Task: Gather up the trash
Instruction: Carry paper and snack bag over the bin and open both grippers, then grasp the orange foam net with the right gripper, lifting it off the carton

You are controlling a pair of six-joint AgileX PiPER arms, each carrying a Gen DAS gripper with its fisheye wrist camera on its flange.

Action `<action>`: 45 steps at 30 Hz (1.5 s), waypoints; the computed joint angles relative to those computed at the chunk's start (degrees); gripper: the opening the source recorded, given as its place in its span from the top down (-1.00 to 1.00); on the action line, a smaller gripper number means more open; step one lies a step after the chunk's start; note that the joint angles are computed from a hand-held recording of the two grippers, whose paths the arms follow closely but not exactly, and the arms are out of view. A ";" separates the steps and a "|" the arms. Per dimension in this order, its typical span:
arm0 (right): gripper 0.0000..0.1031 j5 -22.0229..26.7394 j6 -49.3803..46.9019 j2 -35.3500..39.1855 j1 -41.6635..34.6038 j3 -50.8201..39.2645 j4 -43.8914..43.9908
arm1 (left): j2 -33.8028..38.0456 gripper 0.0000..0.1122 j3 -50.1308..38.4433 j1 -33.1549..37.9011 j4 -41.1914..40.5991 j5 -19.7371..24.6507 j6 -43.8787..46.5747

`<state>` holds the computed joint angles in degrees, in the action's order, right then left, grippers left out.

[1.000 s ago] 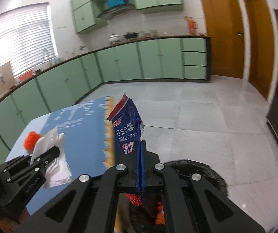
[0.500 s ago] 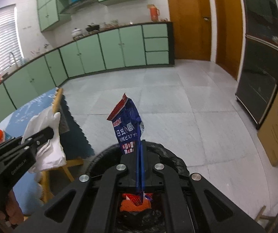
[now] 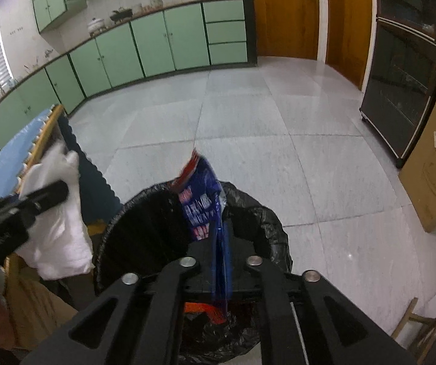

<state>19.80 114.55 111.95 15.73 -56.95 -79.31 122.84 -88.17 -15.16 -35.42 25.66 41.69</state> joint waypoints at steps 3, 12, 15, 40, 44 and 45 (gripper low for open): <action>0.69 -0.04 -1.51 -0.15 -0.04 -0.32 1.09 | -0.49 0.51 -0.13 0.61 -0.99 0.51 0.49; 0.09 3.70 -2.45 -4.37 2.42 -1.08 0.99 | -5.23 -0.11 2.90 3.95 -9.62 0.71 6.88; 0.02 4.77 -3.94 -5.48 3.20 -2.02 1.57 | -5.79 -0.13 2.36 5.21 -11.89 2.65 8.33; -0.60 5.00 -30.03 4.83 16.68 -32.79 16.66 | -16.15 -0.36 8.93 34.01 -17.57 -6.55 19.61; -0.61 5.56 -45.43 13.29 19.20 -47.63 29.52 | -14.15 -0.36 6.74 39.42 -11.34 -7.11 13.49; -0.61 6.23 -50.66 16.07 19.81 -52.61 34.07 | -13.46 -0.36 5.93 40.60 -10.05 -6.82 12.44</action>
